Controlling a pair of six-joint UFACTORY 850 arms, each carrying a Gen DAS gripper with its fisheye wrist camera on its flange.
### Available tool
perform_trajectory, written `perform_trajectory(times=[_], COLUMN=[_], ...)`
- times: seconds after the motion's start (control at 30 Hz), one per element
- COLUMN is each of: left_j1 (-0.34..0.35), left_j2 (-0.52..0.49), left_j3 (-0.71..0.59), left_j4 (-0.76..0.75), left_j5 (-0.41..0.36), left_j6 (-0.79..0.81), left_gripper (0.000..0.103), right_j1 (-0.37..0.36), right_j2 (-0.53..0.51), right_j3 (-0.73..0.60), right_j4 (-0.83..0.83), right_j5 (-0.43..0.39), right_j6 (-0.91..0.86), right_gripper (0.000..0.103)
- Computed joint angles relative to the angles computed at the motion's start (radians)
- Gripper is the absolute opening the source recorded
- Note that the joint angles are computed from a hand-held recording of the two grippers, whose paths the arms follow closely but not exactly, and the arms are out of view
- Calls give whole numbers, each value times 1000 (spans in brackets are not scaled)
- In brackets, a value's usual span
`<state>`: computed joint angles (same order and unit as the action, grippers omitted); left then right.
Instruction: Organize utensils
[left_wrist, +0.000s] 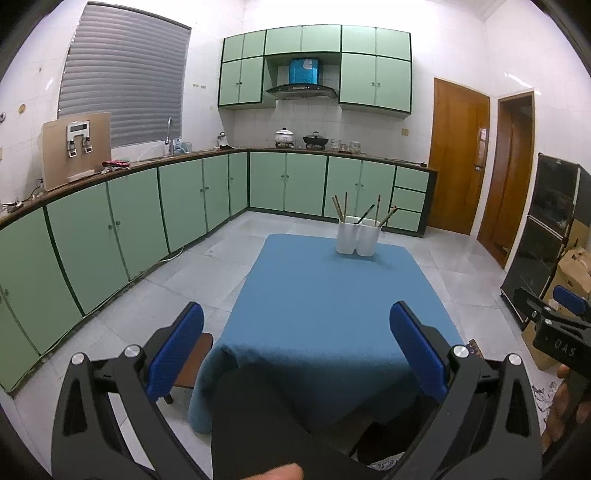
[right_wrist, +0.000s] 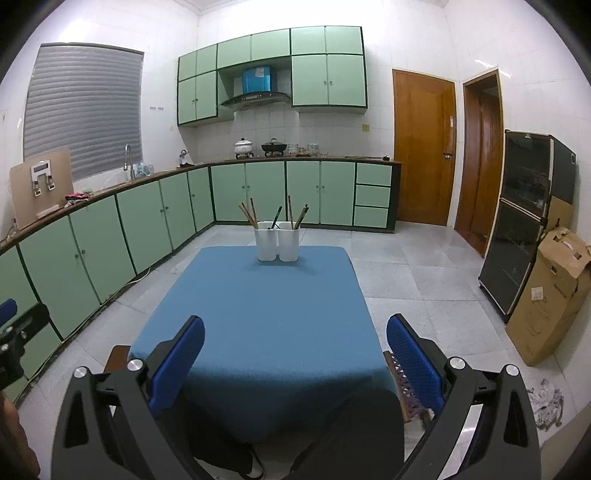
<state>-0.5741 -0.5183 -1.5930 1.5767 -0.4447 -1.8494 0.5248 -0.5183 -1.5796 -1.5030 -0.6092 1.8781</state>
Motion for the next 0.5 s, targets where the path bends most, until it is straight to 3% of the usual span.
perform_trajectory(times=[0.5], left_j1=[-4], left_j2=[8], left_j3=[13], left_j4=[6], left_j5=[-26], left_j6=[-28], left_gripper=[98], right_j1=[3], right_j2=[2], right_j3=[16], right_j4=[-32], right_j5=[-21], right_j6=[42], right_gripper=[97])
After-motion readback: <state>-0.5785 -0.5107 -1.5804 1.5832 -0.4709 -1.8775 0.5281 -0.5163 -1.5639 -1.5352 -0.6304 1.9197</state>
